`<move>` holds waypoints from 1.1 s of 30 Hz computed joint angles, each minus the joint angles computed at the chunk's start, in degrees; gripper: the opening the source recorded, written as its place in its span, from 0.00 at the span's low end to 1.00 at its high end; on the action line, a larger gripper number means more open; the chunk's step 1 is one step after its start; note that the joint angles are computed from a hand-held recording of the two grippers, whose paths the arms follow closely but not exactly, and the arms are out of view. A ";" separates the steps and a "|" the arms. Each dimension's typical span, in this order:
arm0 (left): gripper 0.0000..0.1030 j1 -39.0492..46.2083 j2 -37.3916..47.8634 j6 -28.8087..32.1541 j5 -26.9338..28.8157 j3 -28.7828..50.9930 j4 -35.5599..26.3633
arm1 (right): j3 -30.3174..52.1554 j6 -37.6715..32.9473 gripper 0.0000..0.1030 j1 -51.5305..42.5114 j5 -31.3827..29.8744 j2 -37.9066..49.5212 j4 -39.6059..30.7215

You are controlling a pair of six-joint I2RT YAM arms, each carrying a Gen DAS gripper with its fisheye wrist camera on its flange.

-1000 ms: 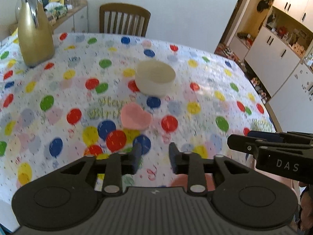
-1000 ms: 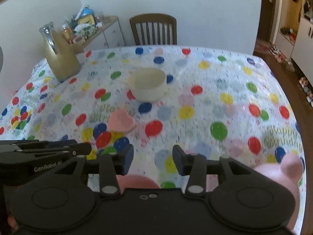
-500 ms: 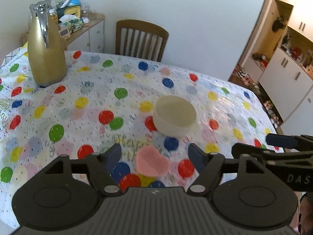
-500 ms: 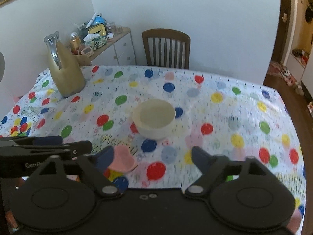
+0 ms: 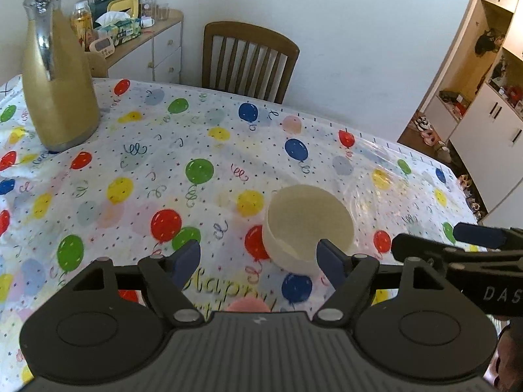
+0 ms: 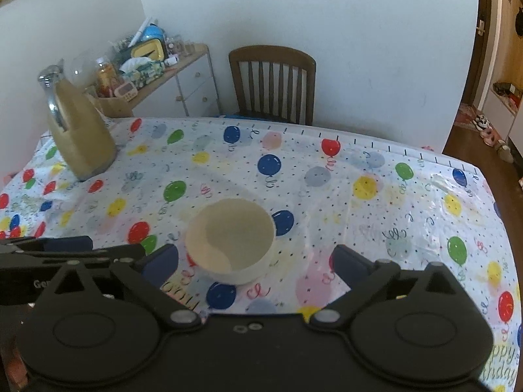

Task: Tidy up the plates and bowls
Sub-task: 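Move both tools toward the rim of the cream bowl, then close the left gripper on the cream bowl rim while the right gripper grips it too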

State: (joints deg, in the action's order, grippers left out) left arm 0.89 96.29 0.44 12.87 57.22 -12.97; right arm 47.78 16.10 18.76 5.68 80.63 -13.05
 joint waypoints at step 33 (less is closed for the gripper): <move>0.19 -6.16 28.01 -1.33 -5.26 22.43 -3.12 | 16.79 -2.52 0.18 -7.66 -9.28 28.58 1.05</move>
